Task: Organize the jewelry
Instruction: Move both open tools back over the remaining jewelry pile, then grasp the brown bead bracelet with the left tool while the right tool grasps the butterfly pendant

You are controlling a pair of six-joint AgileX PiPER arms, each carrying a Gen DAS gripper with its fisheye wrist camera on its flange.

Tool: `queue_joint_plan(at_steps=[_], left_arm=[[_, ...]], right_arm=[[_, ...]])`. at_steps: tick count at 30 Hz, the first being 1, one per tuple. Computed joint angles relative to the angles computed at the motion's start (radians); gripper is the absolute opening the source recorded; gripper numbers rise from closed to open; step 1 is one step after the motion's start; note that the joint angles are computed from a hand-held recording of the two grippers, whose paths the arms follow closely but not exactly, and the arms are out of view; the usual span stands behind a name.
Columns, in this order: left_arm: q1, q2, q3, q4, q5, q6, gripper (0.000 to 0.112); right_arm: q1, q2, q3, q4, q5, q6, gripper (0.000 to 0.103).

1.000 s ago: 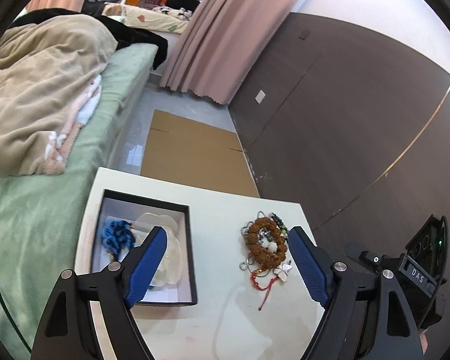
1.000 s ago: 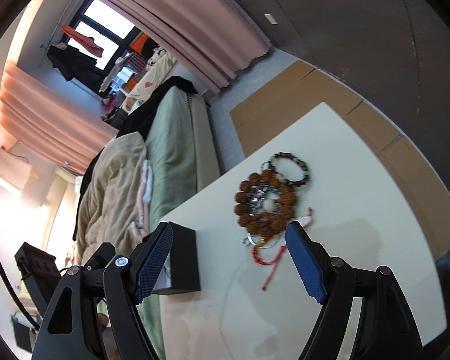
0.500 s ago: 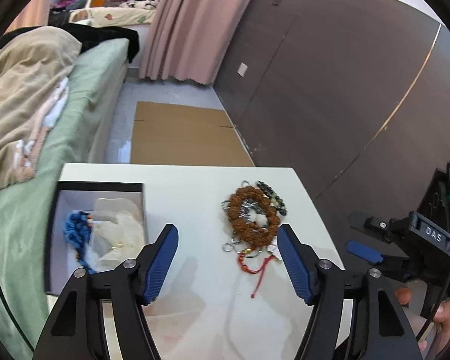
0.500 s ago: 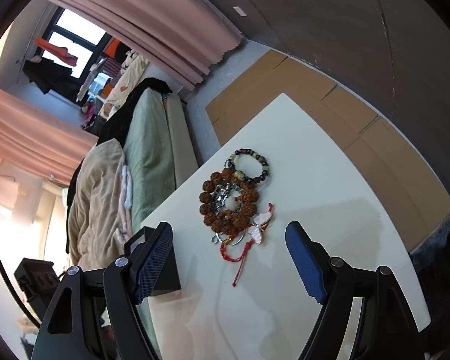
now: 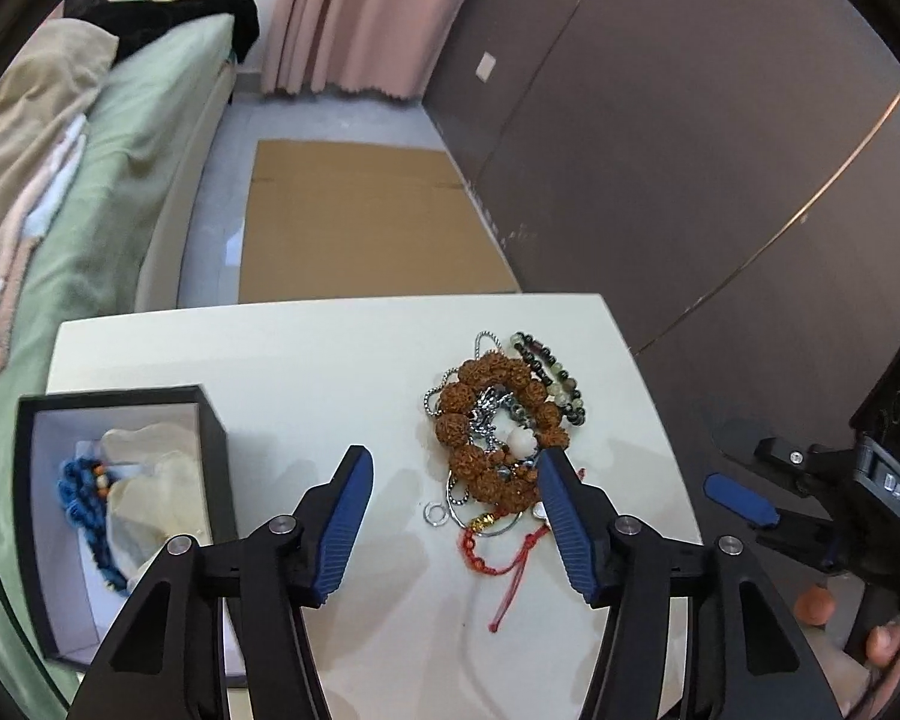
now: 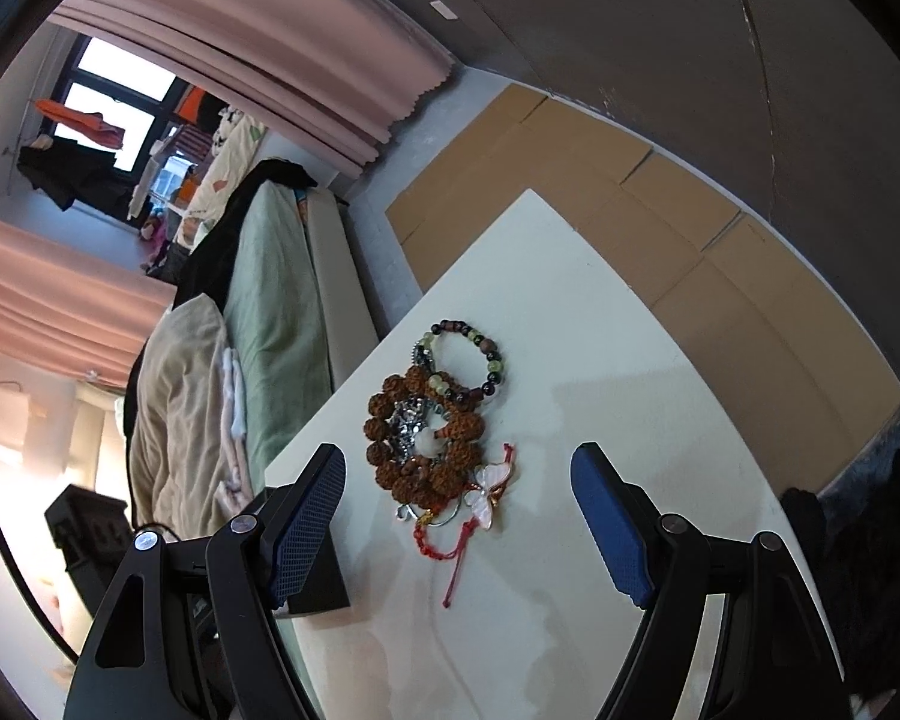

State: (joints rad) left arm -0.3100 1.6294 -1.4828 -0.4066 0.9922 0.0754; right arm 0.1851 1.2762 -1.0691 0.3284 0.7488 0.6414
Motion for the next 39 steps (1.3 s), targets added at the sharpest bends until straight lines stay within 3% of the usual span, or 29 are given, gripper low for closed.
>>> queue_joint_plan(at_steps=[9,12,13,16,17,18,22,28,39], left_arm=[[-0.048,0.101,-0.046,0.020,-0.012,-0.034,0.058],[-0.043,0.124,-0.026,-0.017,-0.037,-0.017,0.058],[-0.043,0.138,-0.026,-0.029,-0.040,-0.011,0.055],[-0.045,0.181,-0.040,-0.043,-0.020,-0.010,0.032],[-0.042,0.167,-0.018,-0.047,-0.050,-0.011,0.022],[-0.036,0.161,-0.010,-0.053,-0.054,-0.010,0.021],[-0.018,0.126,0.020,-0.079,-0.064,0.006,0.020],[0.028,0.076,0.031,-0.169,-0.047,0.061,0.020],[0.158,-0.028,0.077,-0.317,-0.014,0.160,0.020]], right_arm=[[-0.064,0.070,-0.038,0.075,0.072,-0.097,0.078],[-0.074,0.100,-0.033,0.135,0.082,-0.147,0.071],[-0.073,0.105,-0.031,0.151,0.081,-0.160,0.069],[-0.047,0.123,-0.045,0.113,0.085,-0.137,0.068],[-0.041,0.127,-0.047,0.102,0.087,-0.125,0.068],[-0.035,0.132,-0.045,0.095,0.086,-0.114,0.066],[-0.023,0.165,-0.040,0.119,0.085,-0.118,0.054],[0.018,0.207,-0.057,0.093,0.081,-0.097,0.054],[0.145,0.251,-0.134,-0.190,0.105,0.122,0.049]])
